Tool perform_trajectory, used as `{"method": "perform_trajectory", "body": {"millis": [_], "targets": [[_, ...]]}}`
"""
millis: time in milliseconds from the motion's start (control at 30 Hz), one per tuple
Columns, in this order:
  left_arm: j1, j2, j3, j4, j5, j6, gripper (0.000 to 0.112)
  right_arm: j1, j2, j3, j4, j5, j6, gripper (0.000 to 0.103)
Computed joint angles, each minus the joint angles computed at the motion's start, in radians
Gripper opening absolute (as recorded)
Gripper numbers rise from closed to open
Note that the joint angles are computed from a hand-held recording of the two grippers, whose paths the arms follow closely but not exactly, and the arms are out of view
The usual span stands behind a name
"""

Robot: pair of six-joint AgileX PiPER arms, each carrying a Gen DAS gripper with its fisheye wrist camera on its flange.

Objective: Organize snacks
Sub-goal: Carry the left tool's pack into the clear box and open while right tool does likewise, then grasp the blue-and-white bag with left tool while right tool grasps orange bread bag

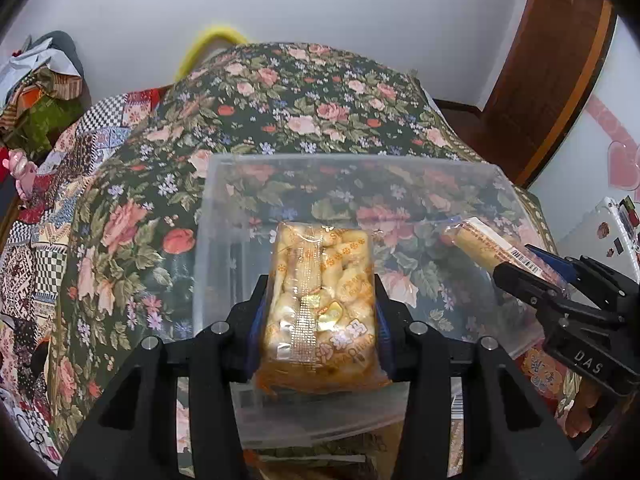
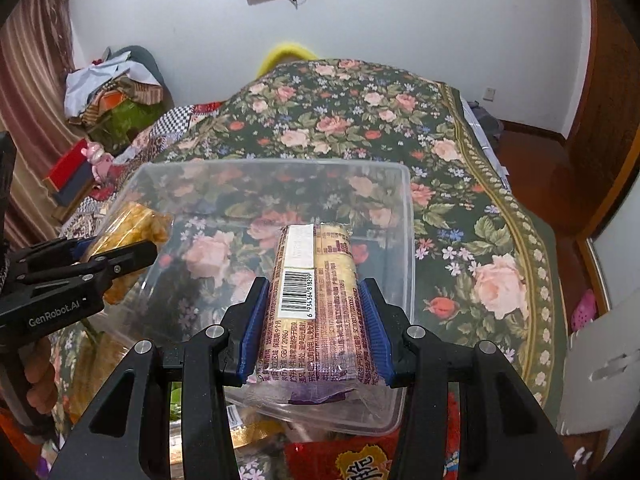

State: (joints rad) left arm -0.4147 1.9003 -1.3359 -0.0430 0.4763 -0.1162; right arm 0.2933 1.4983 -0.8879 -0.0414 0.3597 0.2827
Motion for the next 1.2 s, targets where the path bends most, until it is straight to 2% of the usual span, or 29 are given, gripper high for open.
{"method": "perform_trajectory", "body": {"millis": [133, 267, 333, 500, 633, 700, 800, 900, 1000, 1100, 1200], "targets": [[-0.009, 0.014, -0.009, 0.037, 0.001, -0.037, 0.046, 0.013, 0.021, -0.017, -0.021, 0.018, 0.01, 0.043], [-0.009, -0.009, 0.01, 0.038, -0.017, -0.034, 0.047, 0.034, 0.014, -0.017, -0.118, 0.021, 0.106, 0.044], [-0.009, -0.03, 0.023, 0.042, -0.02, -0.033, 0.047, 0.033, 0.0, -0.016, -0.116, 0.025, 0.102, 0.045], [-0.03, -0.139, 0.105, 0.118, -0.045, -0.091, 0.047, 0.044, -0.089, 0.006, -0.166, 0.053, 0.146, 0.048], [-0.047, -0.255, 0.183, 0.15, -0.05, -0.122, 0.052, 0.077, -0.19, 0.028, -0.219, 0.1, 0.203, 0.05], [-0.066, -0.323, 0.234, 0.219, -0.055, -0.185, 0.055, 0.106, -0.251, 0.044, -0.272, 0.135, 0.259, 0.051], [-0.1, -0.425, 0.31, 0.306, -0.055, -0.268, 0.061, 0.156, -0.365, 0.077, -0.328, 0.195, 0.337, 0.06], [-0.134, -0.53, 0.381, 0.35, -0.029, -0.318, 0.063, 0.22, -0.448, 0.096, -0.393, 0.263, 0.423, 0.061], [-0.162, -0.625, 0.453, 0.377, -0.005, -0.358, 0.067, 0.322, -0.528, 0.115, -0.483, 0.361, 0.539, 0.061], [-0.195, -0.71, 0.523, 0.41, 0.019, -0.419, 0.071, 0.441, -0.604, 0.151, -0.548, 0.455, 0.653, 0.068], [-0.222, -0.783, 0.592, 0.406, 0.043, -0.444, 0.072, 0.605, -0.667, 0.199, -0.638, 0.576, 0.814, 0.069]]}}
